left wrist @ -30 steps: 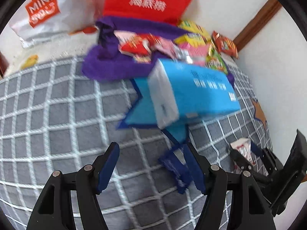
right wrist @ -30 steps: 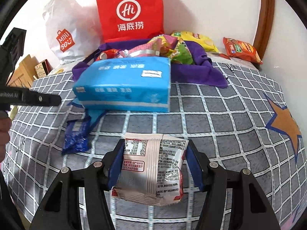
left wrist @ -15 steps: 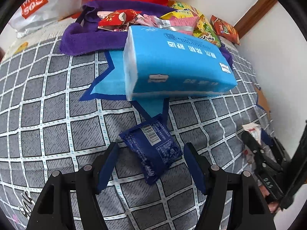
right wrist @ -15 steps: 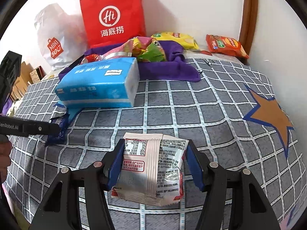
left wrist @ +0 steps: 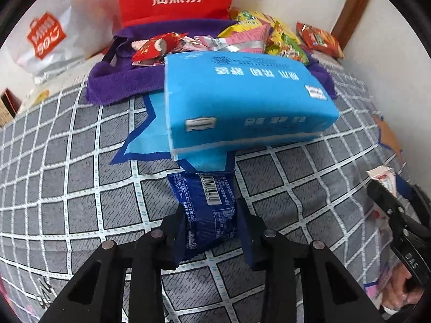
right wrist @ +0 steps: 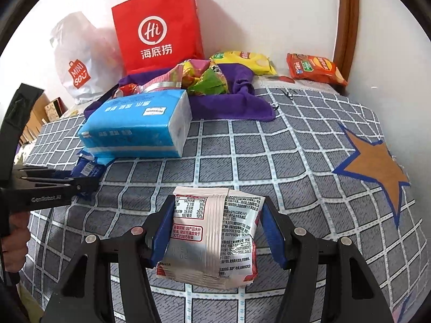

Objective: Organize snacks
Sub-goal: 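Lift and carry the white packet and blue wrapper over the purple cloth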

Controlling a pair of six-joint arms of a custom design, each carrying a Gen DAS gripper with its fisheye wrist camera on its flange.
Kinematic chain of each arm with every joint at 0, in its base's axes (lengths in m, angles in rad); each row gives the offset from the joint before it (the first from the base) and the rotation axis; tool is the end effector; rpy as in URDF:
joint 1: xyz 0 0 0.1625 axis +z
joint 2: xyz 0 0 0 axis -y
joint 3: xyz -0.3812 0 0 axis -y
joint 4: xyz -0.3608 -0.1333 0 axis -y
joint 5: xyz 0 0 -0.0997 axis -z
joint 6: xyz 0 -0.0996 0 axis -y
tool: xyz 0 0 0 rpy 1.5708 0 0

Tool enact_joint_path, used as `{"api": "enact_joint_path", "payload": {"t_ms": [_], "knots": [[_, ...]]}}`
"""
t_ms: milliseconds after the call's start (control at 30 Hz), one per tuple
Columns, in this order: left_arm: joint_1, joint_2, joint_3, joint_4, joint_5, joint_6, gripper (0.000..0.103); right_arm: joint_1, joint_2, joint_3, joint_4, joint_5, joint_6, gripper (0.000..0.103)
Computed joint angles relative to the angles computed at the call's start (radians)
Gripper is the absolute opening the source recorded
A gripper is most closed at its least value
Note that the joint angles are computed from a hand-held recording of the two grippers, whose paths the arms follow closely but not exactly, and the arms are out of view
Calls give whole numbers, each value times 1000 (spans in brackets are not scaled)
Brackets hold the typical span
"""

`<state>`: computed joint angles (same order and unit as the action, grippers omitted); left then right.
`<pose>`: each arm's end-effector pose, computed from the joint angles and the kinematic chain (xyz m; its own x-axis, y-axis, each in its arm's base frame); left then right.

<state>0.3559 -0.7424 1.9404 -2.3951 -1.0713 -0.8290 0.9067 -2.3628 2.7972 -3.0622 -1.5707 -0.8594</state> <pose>-0.3805 -0.3345 -0.0336 -0.7393 0.3579 -0.5704 0.4849 0.8707 -0.0821 -0.0132 -0.2331 0.3163 -0.7436 0.1092 0.6596 -0.3987 0.7195 -0.5686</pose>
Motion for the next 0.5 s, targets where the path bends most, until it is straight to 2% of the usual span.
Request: {"api": "enact_joint_path", "payload": {"t_ms": [100, 233, 367, 433, 500], "knots": [[9, -48, 36, -24, -5, -4, 31, 38, 27, -14, -12, -22, 14, 61], [5, -114, 62, -34, 0, 4, 31, 132, 104, -40, -69, -83, 38, 61], [14, -162, 51, -31, 2, 35, 32, 264, 219, -93, -132, -173, 82, 61], [25, -173, 29, -28, 3, 59, 32, 355, 300, -141, -167, -249, 117, 61], [41, -172, -8, -16, 7, 84, 32, 418, 355, -186, -178, -300, 144, 61]]}}
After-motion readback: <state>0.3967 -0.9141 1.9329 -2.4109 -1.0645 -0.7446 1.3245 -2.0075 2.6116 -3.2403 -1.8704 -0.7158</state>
